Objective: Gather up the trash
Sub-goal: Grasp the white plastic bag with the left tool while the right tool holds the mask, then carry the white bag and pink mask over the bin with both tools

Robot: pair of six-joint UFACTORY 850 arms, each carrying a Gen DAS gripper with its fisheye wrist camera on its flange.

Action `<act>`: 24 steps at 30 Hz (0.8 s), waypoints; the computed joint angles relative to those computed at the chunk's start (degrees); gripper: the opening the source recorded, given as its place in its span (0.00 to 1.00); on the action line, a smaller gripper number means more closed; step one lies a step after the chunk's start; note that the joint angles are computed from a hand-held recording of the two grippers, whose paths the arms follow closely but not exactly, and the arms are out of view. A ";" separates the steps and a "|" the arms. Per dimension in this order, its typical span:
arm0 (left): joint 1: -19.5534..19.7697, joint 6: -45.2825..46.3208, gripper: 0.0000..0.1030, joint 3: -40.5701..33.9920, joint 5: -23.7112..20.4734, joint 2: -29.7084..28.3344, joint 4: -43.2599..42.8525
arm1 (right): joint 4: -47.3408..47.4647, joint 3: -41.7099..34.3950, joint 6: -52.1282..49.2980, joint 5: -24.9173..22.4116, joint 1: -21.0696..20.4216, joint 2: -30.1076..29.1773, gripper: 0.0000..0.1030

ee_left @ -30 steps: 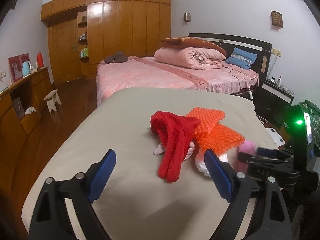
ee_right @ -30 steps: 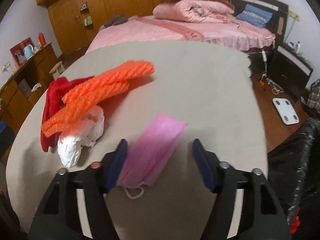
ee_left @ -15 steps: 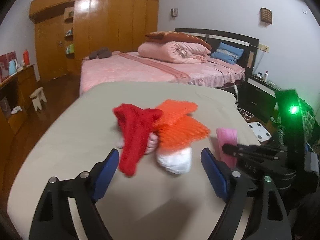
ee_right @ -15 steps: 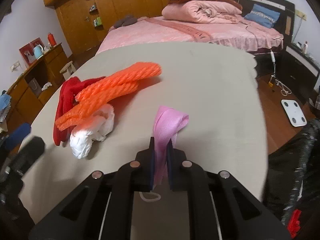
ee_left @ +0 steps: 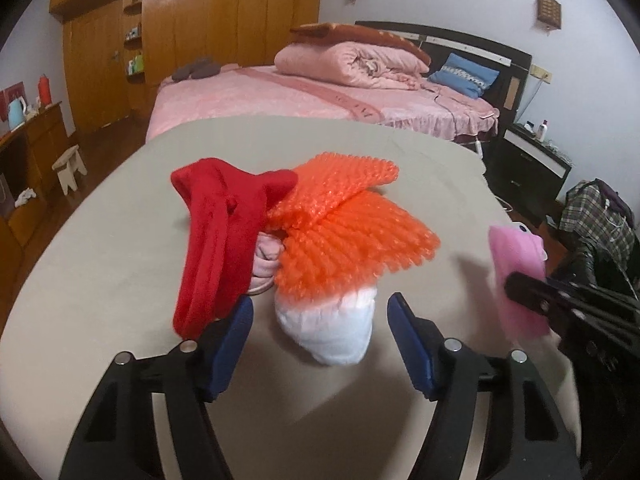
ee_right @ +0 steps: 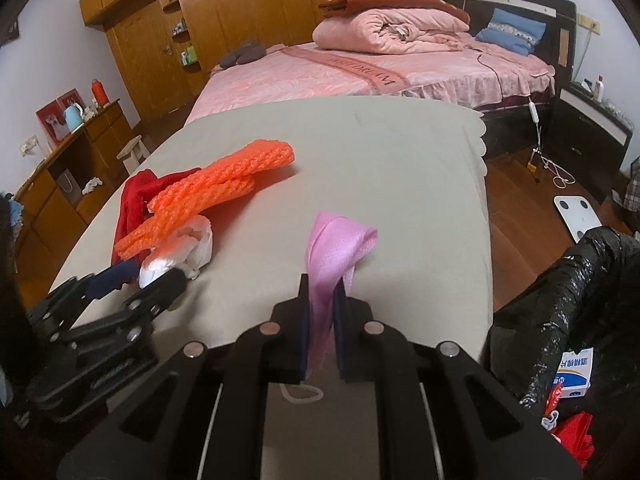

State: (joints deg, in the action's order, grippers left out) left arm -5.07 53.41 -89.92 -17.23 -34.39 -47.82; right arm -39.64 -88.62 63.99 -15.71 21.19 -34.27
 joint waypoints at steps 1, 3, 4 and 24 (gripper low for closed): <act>-0.09 -2.18 0.66 -0.65 -0.55 -0.49 2.10 | 0.21 0.10 -0.15 0.03 -0.01 0.04 0.09; -0.39 -8.61 0.63 -2.61 -2.32 -1.84 8.43 | 0.60 0.37 -0.33 0.19 -0.02 0.18 0.09; -0.50 -11.10 0.61 -3.42 -3.14 -2.41 10.89 | 0.66 0.54 -0.27 0.23 0.02 0.26 0.09; 1.10 4.72 0.32 6.53 -4.12 6.41 -4.45 | -6.71 7.13 6.14 2.37 1.11 5.95 0.09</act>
State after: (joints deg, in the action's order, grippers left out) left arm -3.97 58.13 -83.39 -21.35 -27.99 -52.28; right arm -46.35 -81.49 70.12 -13.34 22.29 -28.32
